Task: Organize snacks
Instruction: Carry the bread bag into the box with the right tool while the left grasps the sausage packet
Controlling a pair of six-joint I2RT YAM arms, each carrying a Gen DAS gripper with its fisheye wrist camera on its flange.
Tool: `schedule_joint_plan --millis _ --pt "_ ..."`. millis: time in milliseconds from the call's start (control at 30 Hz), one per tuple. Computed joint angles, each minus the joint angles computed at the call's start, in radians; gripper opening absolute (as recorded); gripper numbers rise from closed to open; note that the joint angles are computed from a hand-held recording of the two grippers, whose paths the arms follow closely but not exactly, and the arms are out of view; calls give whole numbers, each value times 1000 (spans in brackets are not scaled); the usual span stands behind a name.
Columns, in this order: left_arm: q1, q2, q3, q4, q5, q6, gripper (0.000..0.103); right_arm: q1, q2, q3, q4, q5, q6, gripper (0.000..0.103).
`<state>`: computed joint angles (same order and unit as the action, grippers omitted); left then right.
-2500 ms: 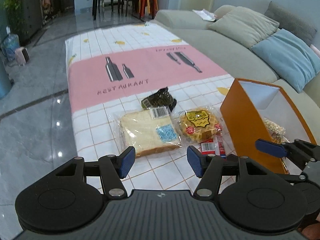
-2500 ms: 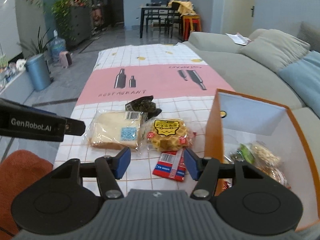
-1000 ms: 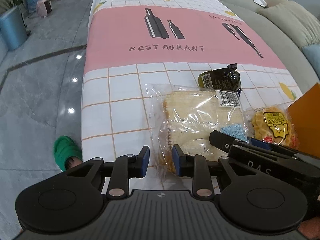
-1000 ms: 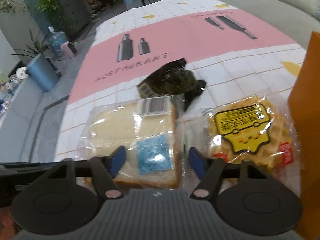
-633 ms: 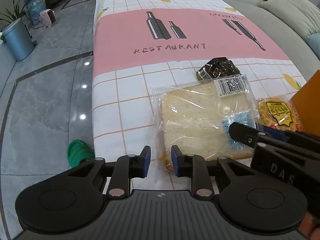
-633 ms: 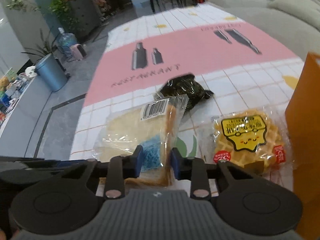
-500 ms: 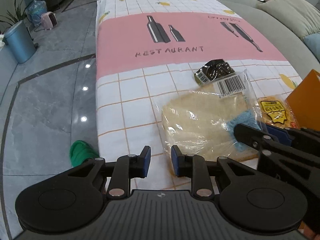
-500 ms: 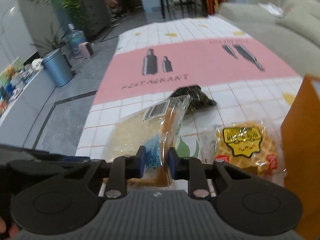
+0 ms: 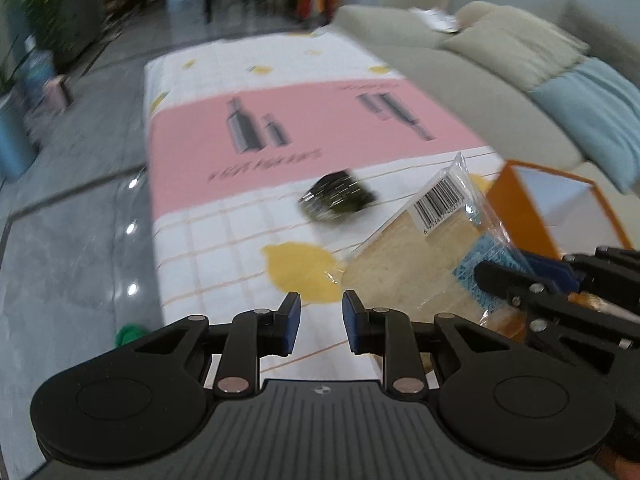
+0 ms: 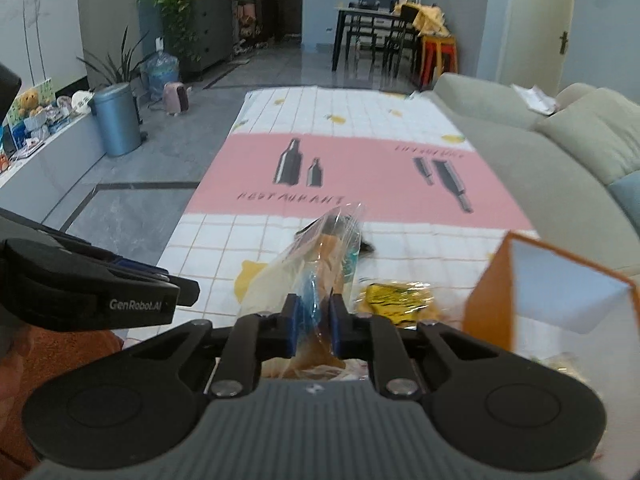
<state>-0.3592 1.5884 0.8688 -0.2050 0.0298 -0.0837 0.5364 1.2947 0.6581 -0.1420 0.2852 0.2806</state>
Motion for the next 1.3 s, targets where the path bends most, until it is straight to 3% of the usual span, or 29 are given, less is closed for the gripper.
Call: schedule_joint_plan --millis 133,367,533,700,967,1033,1100,1300 --pt "-41 -29 0 21 21 24 52 -46 -170 -29 -103 38 -13 12" --pt "-129 4 13 59 40 107 53 -233 -459 -45 -285 26 -28 12" --pt "-191 89 49 51 49 142 57 -404 -565 -51 -359 -17 -78 12" --pt "-225 205 127 32 30 77 68 -555 -550 -101 -342 -89 -112 11" --pt "-258 366 235 93 -18 56 70 -687 -395 -171 -191 -214 -106 8" --pt "-258 414 266 106 -13 43 78 -706 -371 -185 -158 -242 -100 7" --pt "-255 457 289 121 -6 36 78 -729 -332 -186 -128 -277 -93 7" --pt "-246 564 371 96 -32 27 79 -766 -202 -180 -18 -328 -96 7"
